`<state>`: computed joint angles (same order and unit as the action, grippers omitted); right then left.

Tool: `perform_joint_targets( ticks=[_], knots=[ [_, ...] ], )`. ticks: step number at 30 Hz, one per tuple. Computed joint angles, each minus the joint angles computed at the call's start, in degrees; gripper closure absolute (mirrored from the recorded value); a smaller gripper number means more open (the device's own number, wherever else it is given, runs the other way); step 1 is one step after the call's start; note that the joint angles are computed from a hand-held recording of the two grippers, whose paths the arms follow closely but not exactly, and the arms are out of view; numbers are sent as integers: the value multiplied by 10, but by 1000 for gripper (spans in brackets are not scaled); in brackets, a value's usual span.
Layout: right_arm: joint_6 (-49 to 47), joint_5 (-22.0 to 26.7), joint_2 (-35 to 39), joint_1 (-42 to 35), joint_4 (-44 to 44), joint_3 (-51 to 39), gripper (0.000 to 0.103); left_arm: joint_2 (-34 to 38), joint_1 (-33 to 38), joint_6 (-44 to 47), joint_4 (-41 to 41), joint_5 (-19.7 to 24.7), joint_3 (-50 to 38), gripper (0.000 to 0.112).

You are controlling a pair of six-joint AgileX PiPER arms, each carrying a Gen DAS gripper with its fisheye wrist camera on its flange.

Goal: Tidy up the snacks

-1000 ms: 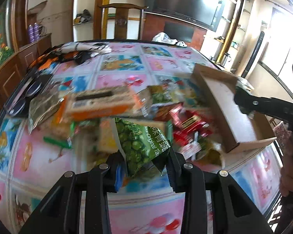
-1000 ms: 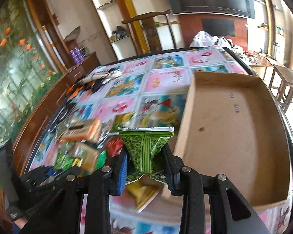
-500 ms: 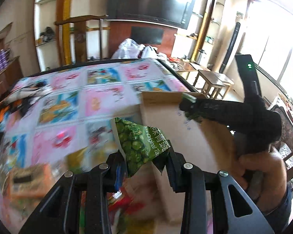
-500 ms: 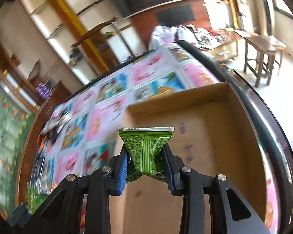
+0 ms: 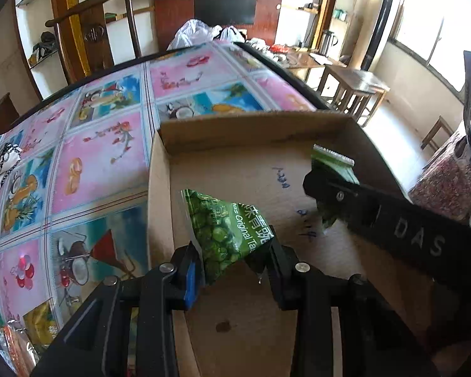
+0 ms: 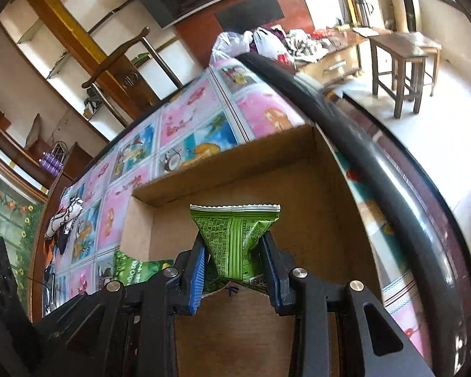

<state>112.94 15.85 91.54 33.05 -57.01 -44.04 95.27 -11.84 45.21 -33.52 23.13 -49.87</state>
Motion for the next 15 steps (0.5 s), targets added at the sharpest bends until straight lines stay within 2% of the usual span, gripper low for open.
perform_joint_targets(
  ticks=[2,8,15],
  knots=[
    [-19,-22,15,-8,20,-3,68,8,-5,-28,29,-2,-5,78],
    [-6,-10,24,2,8,-9,67,12,-27,-94,99,-21,-4,77],
    [-19,7,31,12,18,-18,67,13,-24,-90,92,-17,-7,71]
  ],
)
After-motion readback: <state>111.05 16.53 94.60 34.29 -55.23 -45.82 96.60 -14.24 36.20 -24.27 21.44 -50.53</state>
